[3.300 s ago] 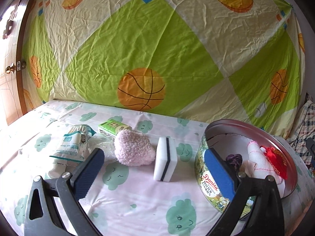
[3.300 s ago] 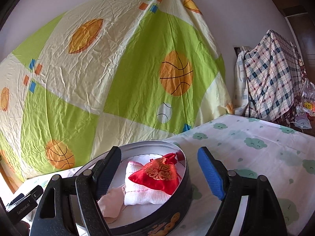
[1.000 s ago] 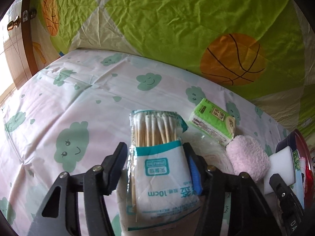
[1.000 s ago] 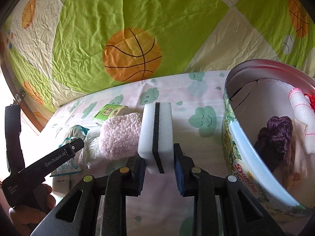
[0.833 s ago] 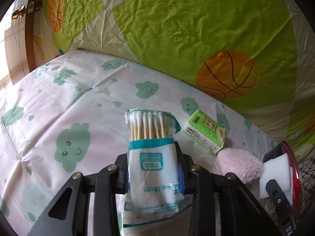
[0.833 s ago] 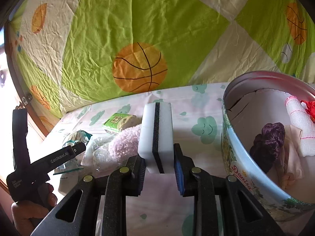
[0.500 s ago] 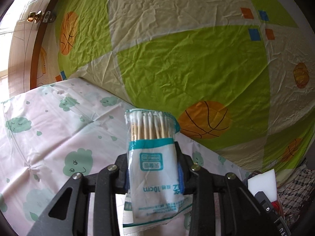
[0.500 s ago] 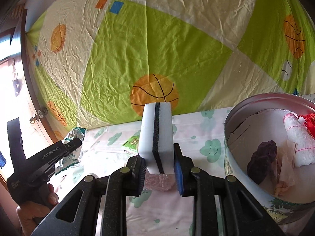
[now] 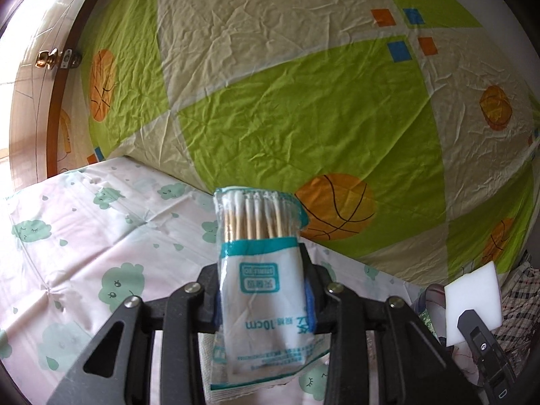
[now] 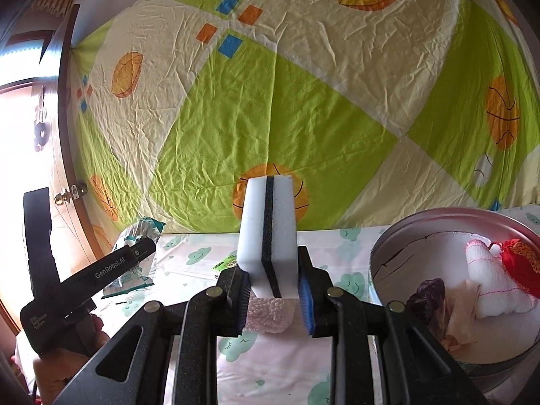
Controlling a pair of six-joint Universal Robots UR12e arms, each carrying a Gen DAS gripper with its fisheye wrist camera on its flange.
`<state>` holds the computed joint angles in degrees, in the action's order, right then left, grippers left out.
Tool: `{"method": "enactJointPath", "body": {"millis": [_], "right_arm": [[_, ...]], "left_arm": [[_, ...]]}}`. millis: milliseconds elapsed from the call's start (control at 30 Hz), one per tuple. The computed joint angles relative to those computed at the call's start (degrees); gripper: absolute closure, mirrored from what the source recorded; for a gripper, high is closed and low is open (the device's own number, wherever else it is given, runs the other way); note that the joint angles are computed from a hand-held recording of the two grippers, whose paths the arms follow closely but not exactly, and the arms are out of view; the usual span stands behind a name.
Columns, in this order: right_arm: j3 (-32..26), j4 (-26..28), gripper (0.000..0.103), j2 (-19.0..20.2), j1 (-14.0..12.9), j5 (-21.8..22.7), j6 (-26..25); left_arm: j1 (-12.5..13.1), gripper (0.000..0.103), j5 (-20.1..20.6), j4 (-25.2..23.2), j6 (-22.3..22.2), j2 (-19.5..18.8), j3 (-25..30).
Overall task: Organize soft objects
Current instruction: 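Carry the sponge and swab pack over the tin box and release both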
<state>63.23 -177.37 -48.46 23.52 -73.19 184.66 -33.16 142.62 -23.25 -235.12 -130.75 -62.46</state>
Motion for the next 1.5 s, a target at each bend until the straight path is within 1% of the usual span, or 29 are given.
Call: {"method": "enactJointPath", "body": {"millis": [200, 367, 667, 967, 1200, 1333, 1500], "right_arm": [[1.4, -1.3, 0.076, -0.9, -0.8, 0.2, -0.3], [2.2, -1.8, 0.076, -1.4, -1.6, 0.6, 0.5], [3.1, -2.0, 0.076, -2.1, -2.8, 0.0, 0.8], [3.6, -3.3, 0.076, -2.5, -4.1, 0.4, 0.7], [3.6, -3.7, 0.076, -2.7, -5.2, 0.8, 1.0], [3.3, -3.5, 0.076, -2.6, -5.8, 1.0, 1.6], [3.0, -2.8, 0.076, -2.6, -6.2, 0.4, 0.6]], "left_arm": [[-0.6, 0.069, -0.4, -0.1, 2.0, -1.8, 3.0], [-1.2, 0.069, -1.2, -0.6, 2.5, -3.5, 5.9], [-2.2, 0.069, -2.6, -2.6, 4.5, -7.4, 12.8], [-2.9, 0.069, -4.1, -5.5, 4.5, -10.9, 19.3], [-3.3, 0.069, -5.5, -7.8, 6.2, -14.8, 26.8], [-3.6, 0.069, -6.5, -9.2, 7.6, -17.5, 31.9], [-3.8, 0.069, -7.5, -12.4, 8.4, -21.2, 39.5]]}}
